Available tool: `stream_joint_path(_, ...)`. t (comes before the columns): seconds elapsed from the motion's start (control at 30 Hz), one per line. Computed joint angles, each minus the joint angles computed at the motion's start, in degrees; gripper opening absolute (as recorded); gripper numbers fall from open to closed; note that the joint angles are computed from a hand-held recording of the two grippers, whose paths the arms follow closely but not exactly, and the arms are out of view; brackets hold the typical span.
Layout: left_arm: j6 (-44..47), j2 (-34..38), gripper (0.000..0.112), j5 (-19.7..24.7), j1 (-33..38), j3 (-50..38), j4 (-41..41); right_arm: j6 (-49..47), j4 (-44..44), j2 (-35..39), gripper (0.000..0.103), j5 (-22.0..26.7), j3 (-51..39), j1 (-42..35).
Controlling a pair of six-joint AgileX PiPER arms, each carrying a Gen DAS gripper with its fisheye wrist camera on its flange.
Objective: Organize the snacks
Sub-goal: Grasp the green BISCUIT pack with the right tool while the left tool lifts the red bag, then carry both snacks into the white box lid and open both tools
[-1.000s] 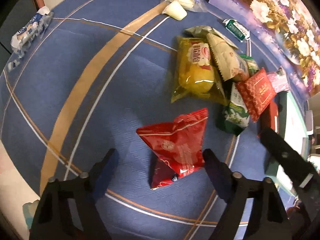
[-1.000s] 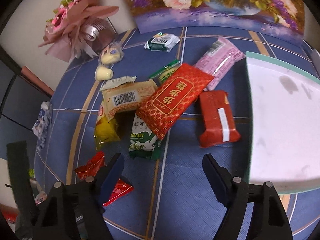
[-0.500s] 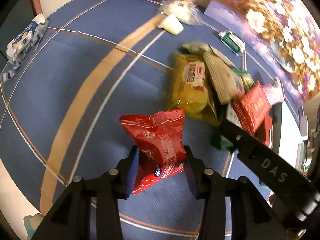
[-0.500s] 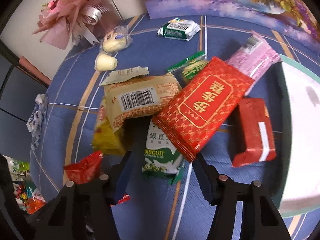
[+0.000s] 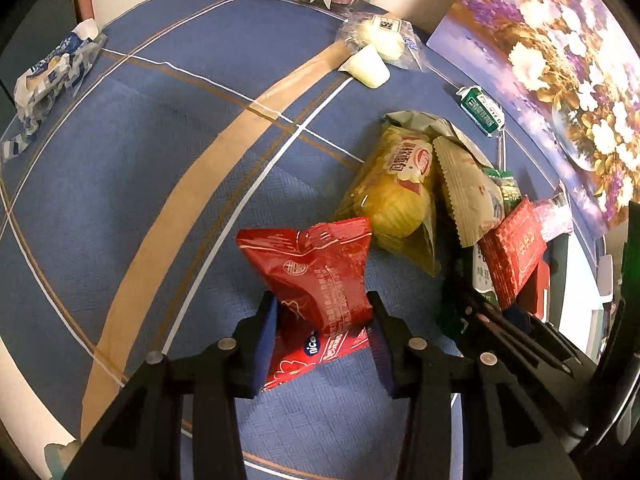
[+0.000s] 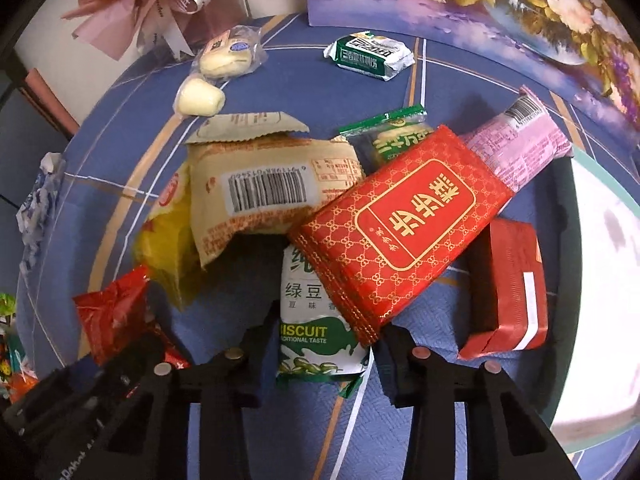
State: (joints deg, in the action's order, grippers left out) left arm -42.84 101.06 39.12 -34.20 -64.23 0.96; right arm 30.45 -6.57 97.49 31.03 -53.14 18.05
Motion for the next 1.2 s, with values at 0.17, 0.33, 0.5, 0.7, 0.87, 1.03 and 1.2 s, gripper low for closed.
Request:
stream_joint_path(0.17,-0.9,1.5,0.042,0.4,-0.4,-1.3,0.3,-3.5,3.4,-2.5,0.043,1.1,2.0,-0.6)
stream_joint_path(0.33,-2.8,0.4,0.041,2.5,-1.1,-1.0,1.2,-13.8,16.1,-6.4,0.042,2.2,4.7,-4.6)
stream_joint_path(0.5,-5.4,-2.0,0.04,4.2,-2.2,-0.4,2.6,-19.7,22.5,-11.0,0.042,4.5,5.5,-7.6)
stream_joint_path(0.7,-9.7,-5.3,0.04,7.3,-4.7,-2.0,7.3,-18.4,24.1,-20.0,0.042,7.9,7.3,-7.2)
stream_joint_path(0.87,-11.5,-7.3,0.04,9.6,-6.3,-4.6,9.2,-18.9,24.5,-26.0,0.042,8.9,8.0,-9.7)
stream_joint_path(1.03,-11.6,-4.3,0.04,12.8,-10.2,-12.3,11.7,-20.6,26.5,-29.5,0.042,9.4,9.4,-16.7)
stream_joint_path(1.2,-10.8,1.8,0.04,15.2,-15.3,-21.7,13.6,-19.8,22.7,-31.1,0.043,11.3,10.1,-26.2)
